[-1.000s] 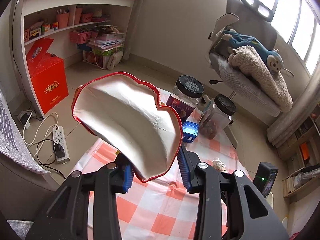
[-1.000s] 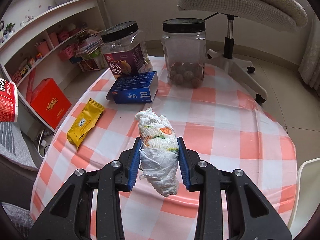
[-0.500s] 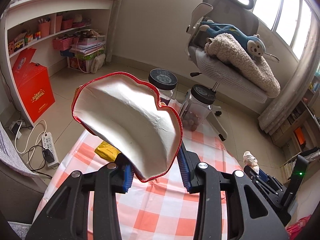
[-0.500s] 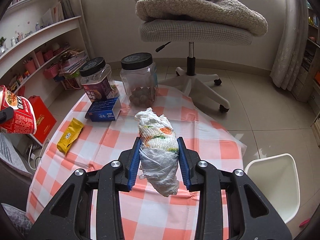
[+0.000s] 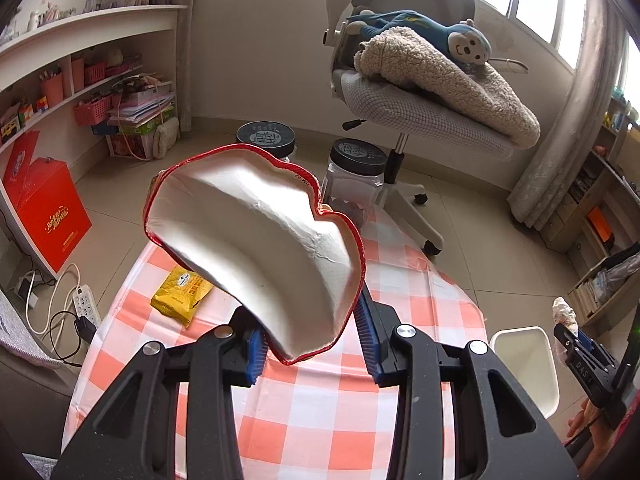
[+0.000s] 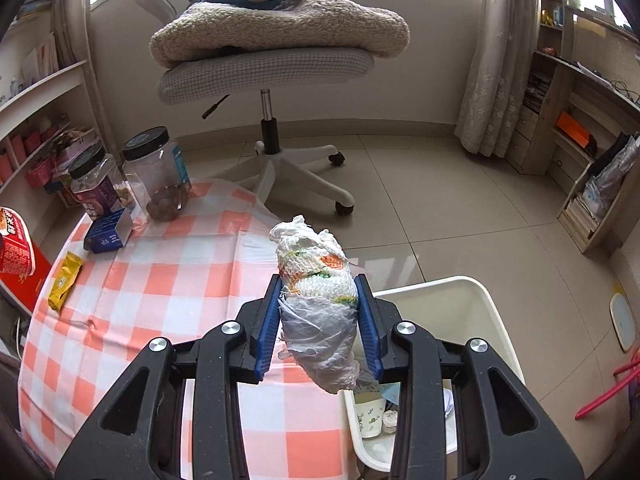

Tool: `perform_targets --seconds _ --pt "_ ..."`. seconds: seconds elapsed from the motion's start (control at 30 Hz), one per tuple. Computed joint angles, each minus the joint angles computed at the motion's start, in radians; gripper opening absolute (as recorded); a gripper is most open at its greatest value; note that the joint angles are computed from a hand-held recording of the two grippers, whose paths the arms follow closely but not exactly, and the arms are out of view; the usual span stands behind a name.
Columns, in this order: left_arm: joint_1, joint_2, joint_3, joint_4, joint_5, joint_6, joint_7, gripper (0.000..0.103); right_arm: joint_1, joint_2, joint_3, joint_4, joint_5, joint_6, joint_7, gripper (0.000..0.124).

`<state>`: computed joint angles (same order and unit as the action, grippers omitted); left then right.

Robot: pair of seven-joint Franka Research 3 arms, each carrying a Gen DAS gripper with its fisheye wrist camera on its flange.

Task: Collect trash
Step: 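Carry the noodle cup and wrapper to the white bin and release both, then grasp the yellow snack packet with the left tool while the right tool grasps the blue box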

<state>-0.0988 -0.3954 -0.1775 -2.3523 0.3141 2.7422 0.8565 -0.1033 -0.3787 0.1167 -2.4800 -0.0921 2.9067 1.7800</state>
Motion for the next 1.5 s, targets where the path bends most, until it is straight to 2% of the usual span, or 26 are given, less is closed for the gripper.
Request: perform_targets --seconds 0.07,0.2,0.27,0.4,0.53,0.6,0.83,1.0,1.07,1.13,1.17,1.27,1.37,1.43,1.5 --pt "-0.004 0.023 -0.016 0.018 0.011 0.0 -0.003 0.038 -0.025 -0.01 -0.007 -0.006 0.0 -0.006 0.02 0.034" --pt "-0.027 0.078 -0.043 0.063 0.027 0.002 -0.013 0.038 -0.126 -0.034 0.029 -0.017 -0.072 -0.002 0.097 0.037" --pt "-0.045 0.109 -0.055 0.087 0.035 0.006 -0.013 0.038 -0.137 -0.042 0.013 -0.02 -0.072 -0.002 0.108 0.038" --pt "-0.083 0.173 -0.084 0.142 0.067 0.02 -0.014 0.038 -0.179 -0.064 -0.004 -0.031 -0.062 0.014 0.151 0.063" --pt "-0.143 0.239 -0.096 0.195 0.052 0.038 0.018 0.038 -0.235 -0.081 -0.007 -0.038 -0.045 0.042 0.207 0.076" --pt "-0.178 0.274 -0.099 0.222 0.014 0.048 0.051 0.038 -0.259 -0.089 -0.009 -0.044 -0.032 0.056 0.229 0.081" --pt "-0.266 0.43 -0.13 0.358 -0.082 0.043 0.145 0.038 -0.309 -0.099 -0.024 -0.055 0.022 0.092 0.262 0.083" --pt "-0.286 0.523 -0.163 0.45 -0.237 0.047 0.233 0.039 -0.316 -0.092 -0.049 -0.054 0.071 0.105 0.253 0.084" --pt "-0.265 0.559 -0.204 0.487 -0.377 0.044 0.349 0.039 -0.321 -0.09 -0.05 -0.054 0.083 0.104 0.252 0.084" --pt "-0.249 0.58 -0.232 0.511 -0.489 0.032 0.43 0.057 -0.333 -0.088 -0.04 -0.051 0.082 0.102 0.253 0.084" --pt "-0.25 0.581 -0.23 0.512 -0.513 0.034 0.432 0.075 -0.339 -0.089 -0.033 -0.052 0.079 0.101 0.255 0.084" --pt "-0.257 0.564 -0.212 0.497 -0.526 0.042 0.425 0.076 -0.349 -0.094 -0.017 -0.053 0.068 0.097 0.258 0.085" --pt "-0.279 0.529 -0.163 0.462 -0.41 0.049 0.353 0.076 -0.36 -0.092 0.015 -0.049 0.044 0.09 0.272 0.088" --pt "-0.268 0.504 -0.154 0.437 -0.403 0.048 0.356 0.077 -0.342 -0.087 0.021 -0.041 0.031 0.079 0.265 0.09" --pt "-0.266 0.474 -0.13 0.403 -0.337 0.05 0.316 0.08 -0.319 -0.081 0.03 -0.033 0.015 0.066 0.258 0.091"
